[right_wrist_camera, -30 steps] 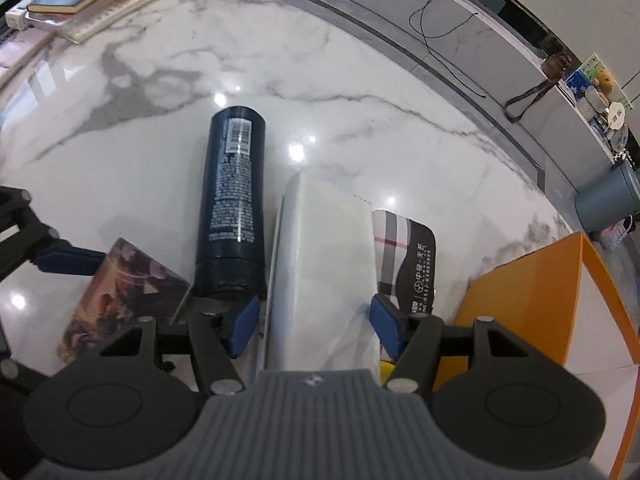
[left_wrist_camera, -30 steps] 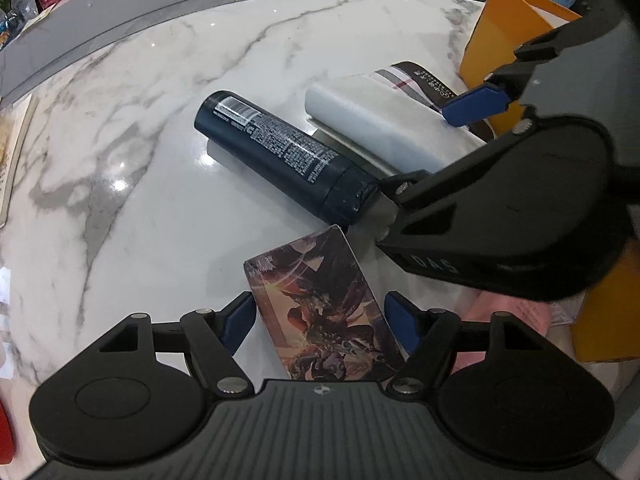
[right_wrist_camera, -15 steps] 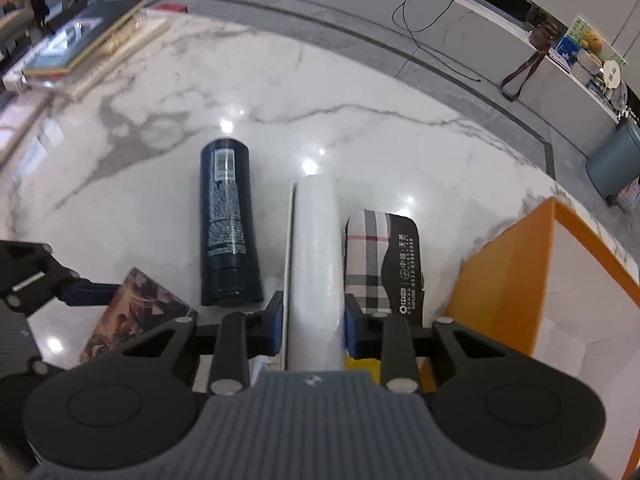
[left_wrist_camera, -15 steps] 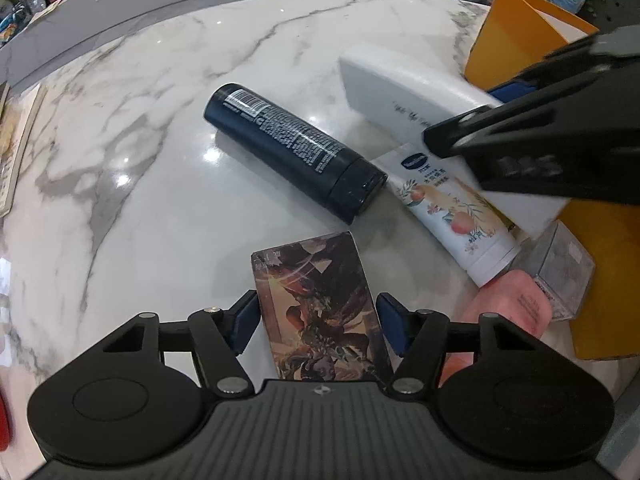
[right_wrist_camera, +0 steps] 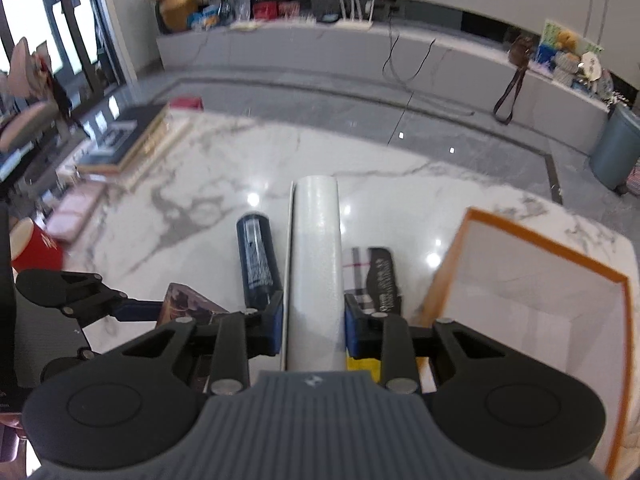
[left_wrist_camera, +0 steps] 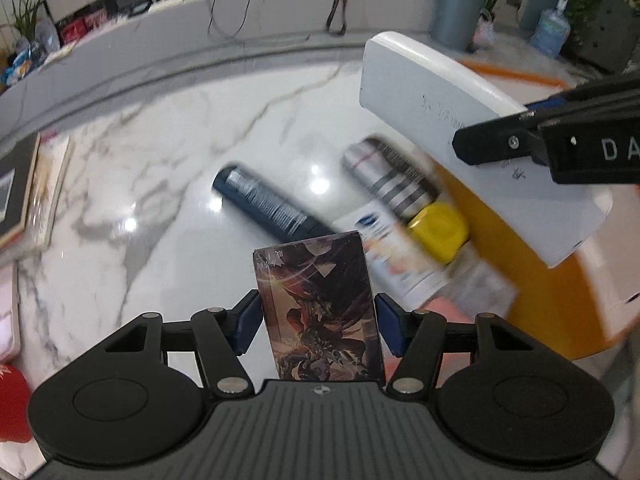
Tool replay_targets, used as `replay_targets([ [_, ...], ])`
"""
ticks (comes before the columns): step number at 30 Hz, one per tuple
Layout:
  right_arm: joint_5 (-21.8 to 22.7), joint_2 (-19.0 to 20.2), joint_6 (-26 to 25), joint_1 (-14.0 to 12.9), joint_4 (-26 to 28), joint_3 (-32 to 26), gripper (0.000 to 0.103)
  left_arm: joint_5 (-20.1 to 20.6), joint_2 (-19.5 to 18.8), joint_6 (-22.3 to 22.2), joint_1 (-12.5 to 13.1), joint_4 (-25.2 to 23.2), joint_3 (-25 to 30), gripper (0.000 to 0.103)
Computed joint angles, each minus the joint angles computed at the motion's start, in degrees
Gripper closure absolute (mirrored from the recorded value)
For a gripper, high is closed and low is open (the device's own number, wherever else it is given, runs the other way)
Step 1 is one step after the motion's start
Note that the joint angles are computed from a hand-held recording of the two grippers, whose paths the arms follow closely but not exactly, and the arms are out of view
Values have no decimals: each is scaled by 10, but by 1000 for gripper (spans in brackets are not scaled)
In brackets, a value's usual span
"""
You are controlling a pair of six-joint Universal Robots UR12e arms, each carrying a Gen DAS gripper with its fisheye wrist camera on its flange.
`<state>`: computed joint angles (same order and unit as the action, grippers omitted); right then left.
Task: Organize rigid objects
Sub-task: 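Carry the white tube into the orange box with the right tool while the left carries the card box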
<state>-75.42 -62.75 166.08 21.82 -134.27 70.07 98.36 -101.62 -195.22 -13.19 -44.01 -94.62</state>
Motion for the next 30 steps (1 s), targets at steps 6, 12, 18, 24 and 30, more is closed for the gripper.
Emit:
replay_targets([
  [6, -1, -41, 40, -26, -59, 47, 74, -15, -7, 21, -25, 20, 42, 34],
  [12, -9, -63, 90, -59, -80, 85, 74, -49, -42, 47, -50, 19, 102, 33],
  [18, 7, -68, 138, -96, -77, 106, 74, -65, -99, 87, -66, -29, 171, 33],
  [24, 28, -49, 174, -109, -69, 110, 74, -30, -149, 116, -78, -86, 224, 33],
  [30, 54, -23, 231, -114, -76, 104, 74, 13, -176, 156, -84, -136, 252, 33],
])
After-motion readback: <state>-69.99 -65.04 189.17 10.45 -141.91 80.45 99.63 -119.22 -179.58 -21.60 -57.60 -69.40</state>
